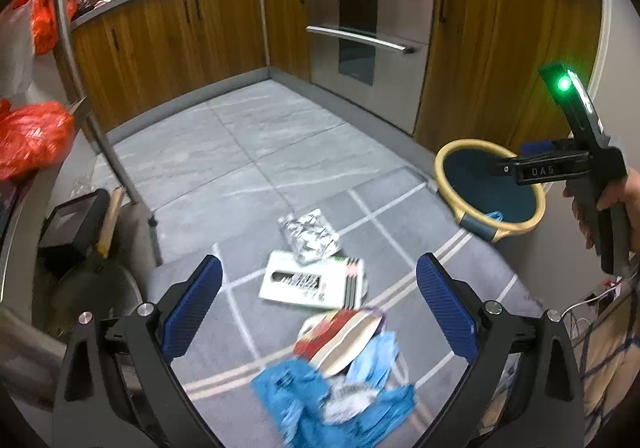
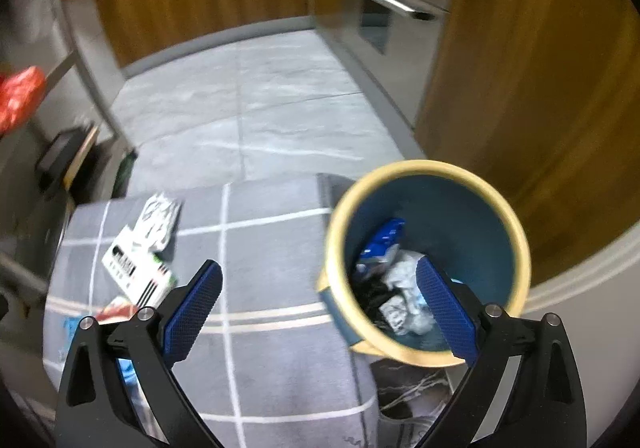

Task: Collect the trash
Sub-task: 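Move both tools back to the trash on the mat, then close the right tool on the red-and-white paper cup while the left tool grasps the blue plastic bag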

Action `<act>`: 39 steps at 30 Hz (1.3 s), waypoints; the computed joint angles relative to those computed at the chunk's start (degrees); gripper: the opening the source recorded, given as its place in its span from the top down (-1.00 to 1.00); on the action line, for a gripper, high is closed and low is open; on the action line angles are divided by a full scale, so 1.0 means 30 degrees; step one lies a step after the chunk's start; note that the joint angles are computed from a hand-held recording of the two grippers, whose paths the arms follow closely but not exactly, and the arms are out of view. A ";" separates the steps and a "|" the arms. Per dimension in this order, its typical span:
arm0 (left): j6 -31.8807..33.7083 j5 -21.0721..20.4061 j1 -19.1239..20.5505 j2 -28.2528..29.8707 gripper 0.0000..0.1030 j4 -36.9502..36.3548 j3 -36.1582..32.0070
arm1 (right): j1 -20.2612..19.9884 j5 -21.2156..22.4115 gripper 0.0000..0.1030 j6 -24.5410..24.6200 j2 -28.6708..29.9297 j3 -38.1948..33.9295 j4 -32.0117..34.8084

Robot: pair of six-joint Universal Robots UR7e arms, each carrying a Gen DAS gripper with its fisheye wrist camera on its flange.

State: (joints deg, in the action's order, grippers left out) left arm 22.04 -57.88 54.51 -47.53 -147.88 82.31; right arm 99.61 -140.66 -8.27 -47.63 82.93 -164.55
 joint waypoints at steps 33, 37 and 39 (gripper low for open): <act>-0.1542 0.0463 0.2084 -0.0230 -0.23 0.4602 0.1251 | 0.1134 0.4563 0.18 0.0054 0.3734 -0.2439 0.7482; -0.1753 0.0654 0.2131 -0.0045 0.01 0.4690 0.1006 | 0.1396 0.3467 0.23 -0.1417 0.4375 -0.2650 0.7136; -0.1707 0.0557 0.2134 0.0030 0.23 0.4706 0.0931 | 0.1414 0.2974 0.30 -0.1770 0.4720 -0.2820 0.6950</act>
State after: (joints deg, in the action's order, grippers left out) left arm 16.92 -56.21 60.91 -47.44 -133.76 85.10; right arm 103.85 -131.74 -13.58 -33.47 74.47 -143.70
